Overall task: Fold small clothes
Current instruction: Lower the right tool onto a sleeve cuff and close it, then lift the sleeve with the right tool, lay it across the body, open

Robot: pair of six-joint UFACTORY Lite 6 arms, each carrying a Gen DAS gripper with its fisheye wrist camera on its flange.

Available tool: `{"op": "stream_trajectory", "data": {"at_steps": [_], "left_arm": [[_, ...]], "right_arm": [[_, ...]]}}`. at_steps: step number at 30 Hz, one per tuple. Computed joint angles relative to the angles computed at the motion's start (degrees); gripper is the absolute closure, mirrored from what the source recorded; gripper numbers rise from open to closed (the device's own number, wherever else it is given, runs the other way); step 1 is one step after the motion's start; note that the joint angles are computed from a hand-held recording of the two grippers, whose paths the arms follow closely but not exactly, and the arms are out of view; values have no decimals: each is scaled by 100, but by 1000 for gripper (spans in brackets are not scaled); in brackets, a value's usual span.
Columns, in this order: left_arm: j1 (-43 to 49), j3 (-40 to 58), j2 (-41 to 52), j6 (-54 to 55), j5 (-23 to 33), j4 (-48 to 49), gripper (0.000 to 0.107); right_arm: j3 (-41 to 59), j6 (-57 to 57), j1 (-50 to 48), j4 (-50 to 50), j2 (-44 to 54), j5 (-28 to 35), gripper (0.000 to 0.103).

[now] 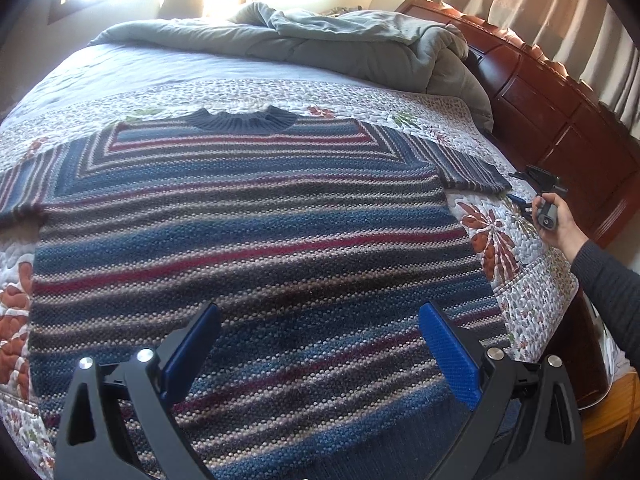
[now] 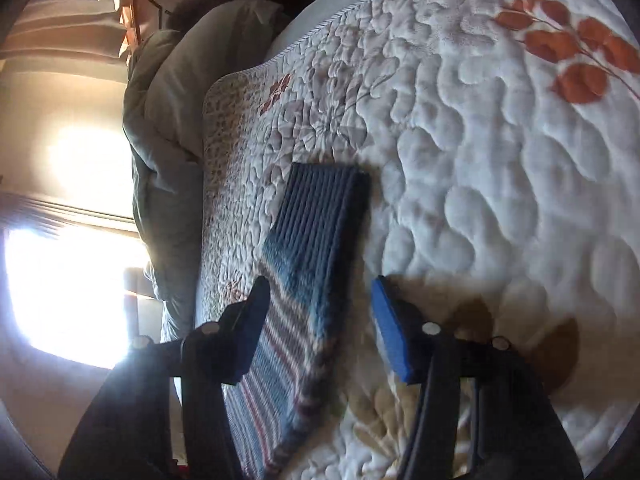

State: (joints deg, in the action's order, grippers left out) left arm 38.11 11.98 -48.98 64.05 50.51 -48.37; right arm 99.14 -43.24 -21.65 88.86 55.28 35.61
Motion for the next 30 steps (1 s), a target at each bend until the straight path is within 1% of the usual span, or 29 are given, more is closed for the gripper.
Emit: {"op": "stream_trajectory", "data": {"at_steps": [3,6,8,9,10,11,12,13,20,23,24,25,26,27,30], "left_arm": [[-34,-47,216,311,-91,-314,8],[-166,-73,595,592,-327,-697,8],[-250,-61,790,715,-431,-885,8],[-297,-55,886,786,-498,-972,8],[-367,-43,1009,866,-600,-1055,8],[-400,-11,1139,958,-648,-1134,8],[-413,33,1290,1063,-673,-1219,8],[-419,107,1502,1186,-709,-1321,8],[-201,561,2790,2529,-952,-2268,8],[342,688,3228,3056,-558,-2467,8],[495,713,3330,3187,-465,-2469,8],[675,750,3450,3373,-357,-2442,8],[738,759,3470,3446,-362,-2443,8],[830,767,3481,3533,-374,-2441,8],[1163,912,3576,3680,-208,-2336,8]], "right_arm": [[1131,922,130,-757,613,-19,50],[1516,1178,223,-928,853,-113,50],[1842,1477,266,-1171,1007,-161,53],[1849,1528,295,-1282,988,-229,57],[2025,1737,331,-1528,1062,-254,67],[2162,1906,368,-1798,1099,-233,74],[2326,2071,419,-2035,1142,-241,88],[2418,2191,479,-2229,1127,-299,93],[1749,2444,1196,-3001,-55,-823,94],[1606,2848,1596,-3564,-516,-977,95],[1656,3211,1802,-3990,-644,-1028,95],[1616,3364,1930,-4177,-772,-1056,95],[1595,3549,2073,-4379,-889,-1081,95],[1713,3953,2291,-4821,-956,-1090,95],[1935,4842,2786,-5765,-1079,-1096,95]]}}
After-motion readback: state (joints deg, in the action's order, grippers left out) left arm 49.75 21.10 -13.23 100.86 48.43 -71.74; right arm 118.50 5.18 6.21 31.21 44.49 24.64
